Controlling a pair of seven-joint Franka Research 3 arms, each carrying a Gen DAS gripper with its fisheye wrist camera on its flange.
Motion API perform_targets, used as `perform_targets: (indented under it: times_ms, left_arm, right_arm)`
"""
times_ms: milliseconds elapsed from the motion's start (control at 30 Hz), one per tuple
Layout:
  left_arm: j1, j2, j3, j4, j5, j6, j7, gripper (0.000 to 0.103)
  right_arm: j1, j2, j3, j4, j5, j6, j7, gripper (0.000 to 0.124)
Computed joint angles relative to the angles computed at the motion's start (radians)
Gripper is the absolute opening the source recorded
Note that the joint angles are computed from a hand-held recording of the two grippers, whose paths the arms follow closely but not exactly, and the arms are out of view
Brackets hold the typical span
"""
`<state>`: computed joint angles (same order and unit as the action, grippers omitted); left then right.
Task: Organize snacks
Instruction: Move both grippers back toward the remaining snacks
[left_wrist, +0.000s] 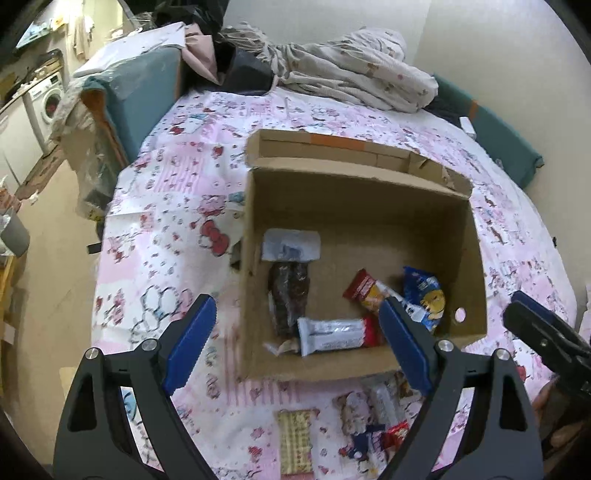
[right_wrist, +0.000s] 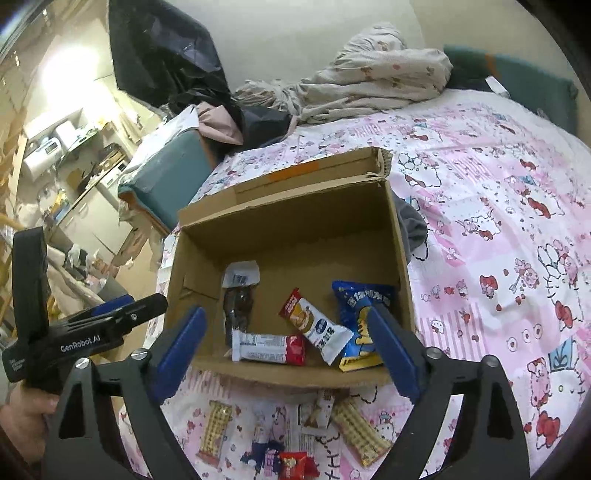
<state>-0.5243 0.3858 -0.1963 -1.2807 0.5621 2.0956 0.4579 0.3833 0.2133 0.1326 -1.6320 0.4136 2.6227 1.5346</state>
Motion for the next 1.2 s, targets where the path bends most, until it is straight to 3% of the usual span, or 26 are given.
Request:
perform_targets:
  times_ms: [100,200,400,600,700,767,967,1200]
  left_arm:
    - [0.003,-0.048,-0.005,-0.063,-0.012,0.001,-0.037,0.091]
    - [0.007,-0.104,-0.011,-0.134,0.006,0.003,-0.104,0.101]
    - [0.015,-0.179,-0.044,-0.220,0.031,-0.052,-0.169,0.101]
    - [0.033,-0.241,-0.078,-0.315,-0.019,-0.058,-0.205,0.101]
    - [0.058,-0.267,-0.088,-0.364,-0.110,-0.044,-0.211,0.099]
    - [0.076,-0.280,-0.092,-0.398,-0.183,-0.027,-0.220,0.087]
    - [0.088,-0.226,-0.107,-0.399,-0.312,-0.031,-0.159,0.080]
    - [0.050,-0.078,-0.107,-0.264,-0.311,-0.079,-0.078,0.077]
  right_arm:
    - [0.006,-0.050,-0.006,-0.063,-0.016,0.021,0.021,0.094]
    - [0.002,-0.097,-0.004,-0.119,0.003,0.024,0.025,0.094]
    - [0.003,-0.184,-0.011,-0.227,-0.036,0.031,0.092,0.094]
    - [0.004,-0.246,-0.004,-0.307,-0.207,0.059,0.255,0.094]
    - [0.003,-0.248,-0.003,-0.311,-0.196,0.013,0.277,0.094]
    - [0.004,-0.248,-0.003,-0.313,-0.182,-0.001,0.276,0.094]
    - [0.009,-0.241,0.002,-0.304,-0.233,-0.002,0.306,0.094]
    - [-0.003,-0.235,-0.010,-0.303,-0.211,-0.033,0.349,0.094]
